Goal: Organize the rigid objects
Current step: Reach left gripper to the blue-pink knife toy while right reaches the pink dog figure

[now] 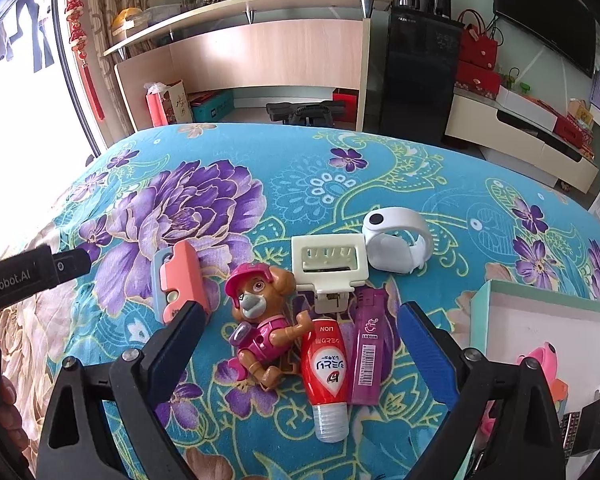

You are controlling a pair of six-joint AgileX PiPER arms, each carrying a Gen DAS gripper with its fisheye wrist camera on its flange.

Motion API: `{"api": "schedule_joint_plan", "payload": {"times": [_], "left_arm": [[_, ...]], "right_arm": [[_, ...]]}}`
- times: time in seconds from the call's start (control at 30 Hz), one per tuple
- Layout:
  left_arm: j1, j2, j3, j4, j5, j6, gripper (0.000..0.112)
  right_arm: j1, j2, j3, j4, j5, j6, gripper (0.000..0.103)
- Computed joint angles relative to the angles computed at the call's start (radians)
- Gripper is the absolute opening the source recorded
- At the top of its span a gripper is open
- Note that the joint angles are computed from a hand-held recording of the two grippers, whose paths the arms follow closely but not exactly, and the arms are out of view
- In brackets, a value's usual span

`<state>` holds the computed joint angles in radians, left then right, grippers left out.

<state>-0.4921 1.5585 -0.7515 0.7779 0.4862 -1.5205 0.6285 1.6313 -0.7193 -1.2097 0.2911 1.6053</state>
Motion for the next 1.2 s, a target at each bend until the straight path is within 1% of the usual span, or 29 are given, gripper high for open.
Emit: {"api": "schedule_joint_plan", "payload": {"times": [0.17,0.23,0.4,0.53,0.6,0.67,0.77,0.8,0.97,1.03,1.07,1.1,1.13,1.2], "left_arm": [[-0.014,0.095,-0.057,-0.036,-0.050,0.057,0.103],[-0.014,0.133,-0.082,-0.053,-0.075,0.086,0.103],[-0.012,0.211,-0.147,-0.133,-0.097,0.191,0.103],[-0.016,0.252,-0.182,-0.155,-0.104,0.219,0.103],[-0.021,0.277,-0.210,-0.178,-0.090,0.251,0.103],[-0.030,0.300,-0.231,-0.178,-0.076,0.263,0.103],[-0.039,0.311,-0.239,-0.147,-0.065,0.239,0.102],[-0.038,0.307,-0.234,-0.143,-0.068,0.235,0.101],[-0.034,0.270,-0.205,-0.167,-0.096,0.278,0.082],[-0.036,0.263,-0.199,-0.175,-0.104,0.293,0.070],[-0.037,0.258,-0.194,-0.175,-0.110,0.298,0.067],[-0.038,0.252,-0.188,-0.182,-0.119,0.309,0.058],[-0.039,0.247,-0.184,-0.189,-0.127,0.319,0.054],[-0.045,0.246,-0.182,-0.173,-0.126,0.313,0.054]], "right_arm": [[-0.019,0.017,-0.004,0.063,-0.022,-0.057,0.094],[-0.020,0.025,-0.008,0.086,-0.017,-0.080,0.091],[-0.026,0.038,-0.015,0.139,-0.001,-0.135,0.091],[-0.039,0.029,-0.012,0.162,-0.002,-0.161,0.091],[-0.044,0.031,-0.012,0.176,-0.009,-0.178,0.091],[-0.047,0.032,-0.013,0.188,-0.013,-0.193,0.091],[-0.050,0.031,-0.012,0.204,-0.017,-0.214,0.091],[-0.051,0.030,-0.013,0.214,-0.016,-0.225,0.091],[-0.045,0.030,-0.015,0.223,-0.009,-0.234,0.091],[-0.043,0.029,-0.015,0.228,-0.006,-0.240,0.091],[-0.043,0.029,-0.015,0.228,-0.004,-0.242,0.091],[-0.042,0.029,-0.016,0.228,-0.002,-0.242,0.091],[-0.043,0.029,-0.015,0.230,-0.003,-0.244,0.091],[-0.044,0.028,-0.015,0.243,-0.007,-0.259,0.091]]}}
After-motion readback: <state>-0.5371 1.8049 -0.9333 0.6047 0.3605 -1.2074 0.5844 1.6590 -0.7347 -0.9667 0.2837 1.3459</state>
